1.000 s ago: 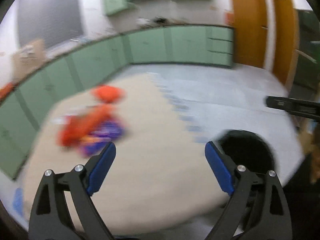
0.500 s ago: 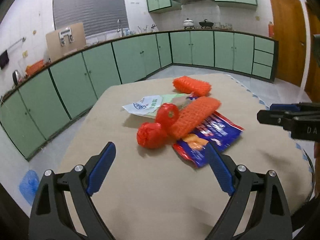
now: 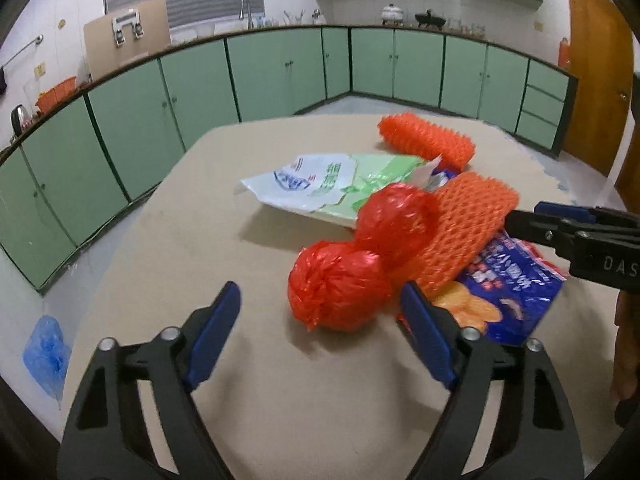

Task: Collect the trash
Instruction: 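Grasp the knotted red plastic bag with the left gripper while the right gripper grasps the orange foam mesh sleeve, then carry both items over the black bin and open both grippers to drop them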

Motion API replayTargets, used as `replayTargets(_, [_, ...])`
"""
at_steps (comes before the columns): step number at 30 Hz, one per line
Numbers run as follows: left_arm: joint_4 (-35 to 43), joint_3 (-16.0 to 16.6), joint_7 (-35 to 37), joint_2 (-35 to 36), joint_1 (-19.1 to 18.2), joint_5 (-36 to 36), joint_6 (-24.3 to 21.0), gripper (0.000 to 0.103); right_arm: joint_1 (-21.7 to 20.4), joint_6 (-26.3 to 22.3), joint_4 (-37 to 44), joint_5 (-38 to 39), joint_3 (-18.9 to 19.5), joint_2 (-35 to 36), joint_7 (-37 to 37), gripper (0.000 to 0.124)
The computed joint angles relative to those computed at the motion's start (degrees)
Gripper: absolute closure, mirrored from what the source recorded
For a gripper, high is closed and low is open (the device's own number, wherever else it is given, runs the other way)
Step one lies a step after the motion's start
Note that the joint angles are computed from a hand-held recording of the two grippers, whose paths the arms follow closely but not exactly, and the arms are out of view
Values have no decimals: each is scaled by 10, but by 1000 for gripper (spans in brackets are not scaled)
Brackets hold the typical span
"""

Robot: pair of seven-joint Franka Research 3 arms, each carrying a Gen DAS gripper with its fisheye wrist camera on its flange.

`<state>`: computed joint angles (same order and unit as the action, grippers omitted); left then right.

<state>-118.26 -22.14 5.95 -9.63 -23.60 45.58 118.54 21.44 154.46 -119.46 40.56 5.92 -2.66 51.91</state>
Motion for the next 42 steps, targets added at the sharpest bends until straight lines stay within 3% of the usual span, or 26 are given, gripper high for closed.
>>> replayTargets(1, [-1, 5, 5, 1, 1, -10, 9, 41, 1, 1, 9, -2, 1, 10, 3, 65])
replayTargets(2, [-6, 10, 10, -1, 2, -21, 20, 58, 1, 0, 18, -10, 2, 20, 12, 65])
replayTargets(3, [-11, 13, 10, -5, 4, -26, 32, 62, 0, -14, 34, -20, 3, 34, 22, 70])
replayTargets(4, [-16, 11, 3, -8, 7, -20, 39, 66, -2, -38, 49, -19, 3, 45, 23, 85])
replayTargets(5, [-20, 10, -2, -12, 8, -17, 47, 69, -4, -51, 57, -23, 4, 52, 26, 115])
replayTargets(9, [-34, -6, -34, -36, 10, 5, 47, 74, -6, -21, 25, 35, 9, 23, -35, 117])
replayTargets(22, [-21, -43, -62, -64, -8, 7, 3, 75, -12, -77, -24, 132, -34, -68, -96, 117])
replayTargets(42, [55, -65, -47, -37, -53, 23, -69, 75, -23, -113, -80, 131, -73, -181, -101, 117])
